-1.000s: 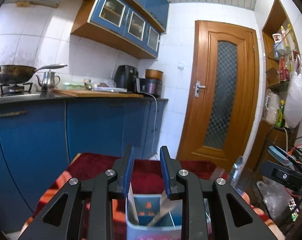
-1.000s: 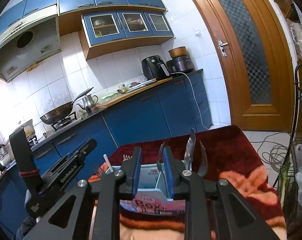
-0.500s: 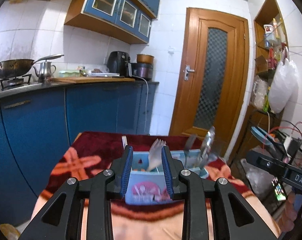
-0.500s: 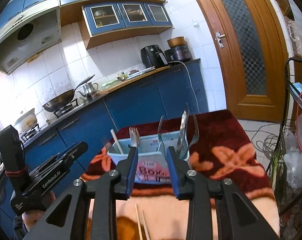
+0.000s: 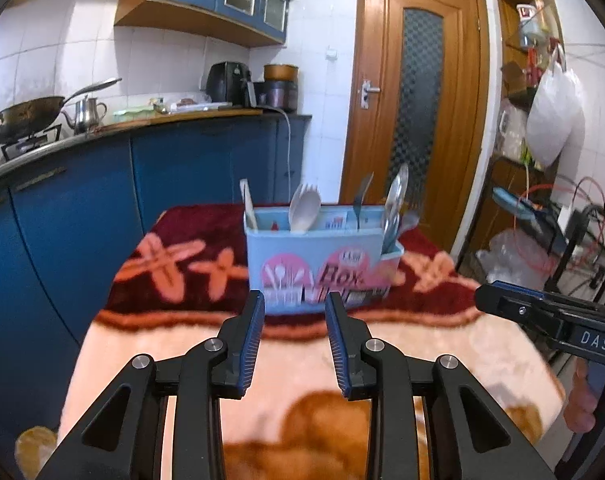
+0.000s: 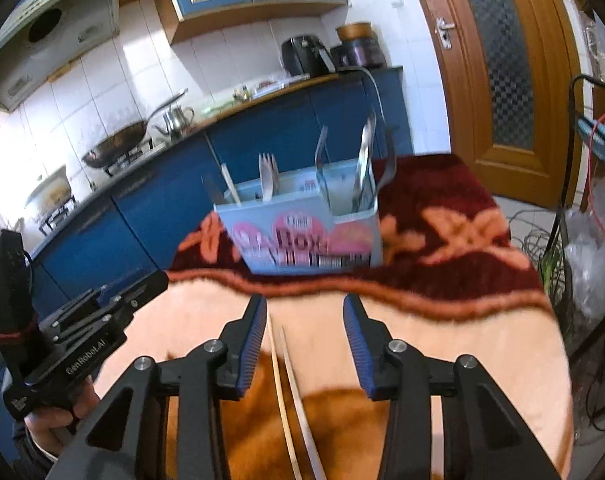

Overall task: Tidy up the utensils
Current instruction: 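Move both open tools down toward the two wooden chopsticks, then grasp one wooden chopstick with the right tool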

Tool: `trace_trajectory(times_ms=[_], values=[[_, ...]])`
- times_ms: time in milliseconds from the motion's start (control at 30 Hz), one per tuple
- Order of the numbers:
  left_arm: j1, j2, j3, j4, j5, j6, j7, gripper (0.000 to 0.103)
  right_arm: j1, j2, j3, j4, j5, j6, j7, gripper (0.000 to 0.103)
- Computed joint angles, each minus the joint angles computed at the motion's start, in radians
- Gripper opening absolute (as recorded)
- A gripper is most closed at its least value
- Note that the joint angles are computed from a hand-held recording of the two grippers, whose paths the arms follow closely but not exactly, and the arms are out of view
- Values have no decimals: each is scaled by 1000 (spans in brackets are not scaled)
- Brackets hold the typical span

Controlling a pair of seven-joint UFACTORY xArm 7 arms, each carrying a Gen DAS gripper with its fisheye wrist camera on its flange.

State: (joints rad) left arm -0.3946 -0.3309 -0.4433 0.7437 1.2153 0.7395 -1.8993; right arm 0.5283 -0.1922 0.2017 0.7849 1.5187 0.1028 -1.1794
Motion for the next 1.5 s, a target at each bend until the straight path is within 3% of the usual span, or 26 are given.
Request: trace_trajectory(times_ms=[133,300,667,833,1133,1267,1333,1500], values=[[-10,-5,-2,-32,-41,-3,-9,32,2,24,8,-28,-90,7,85,43],[-13,-13,0,-74,-78,-28,-32,32,12,62,3,-56,-296,15,264,43],[8,-9,11,-128,-150,-73,-45,34,1,148,-1,-29,-588,68,480,42],[19,-6,10,-138,-148,-95,-49,40,-29,192,21,1,-803,90,620,29],[29,10,16,-143,-148,-124,-61,40,-56,256,38,55,-1166,99,869,27],[30,16,21,-142,-154,-131,-59,40,-80,277,64,82,-1135,111,846,21],[29,18,21,-141,-155,-133,-58,40,-90,275,69,76,-1113,98,846,9],[25,28,16,-128,-156,-122,-52,40,-128,255,97,62,-832,95,679,7]])
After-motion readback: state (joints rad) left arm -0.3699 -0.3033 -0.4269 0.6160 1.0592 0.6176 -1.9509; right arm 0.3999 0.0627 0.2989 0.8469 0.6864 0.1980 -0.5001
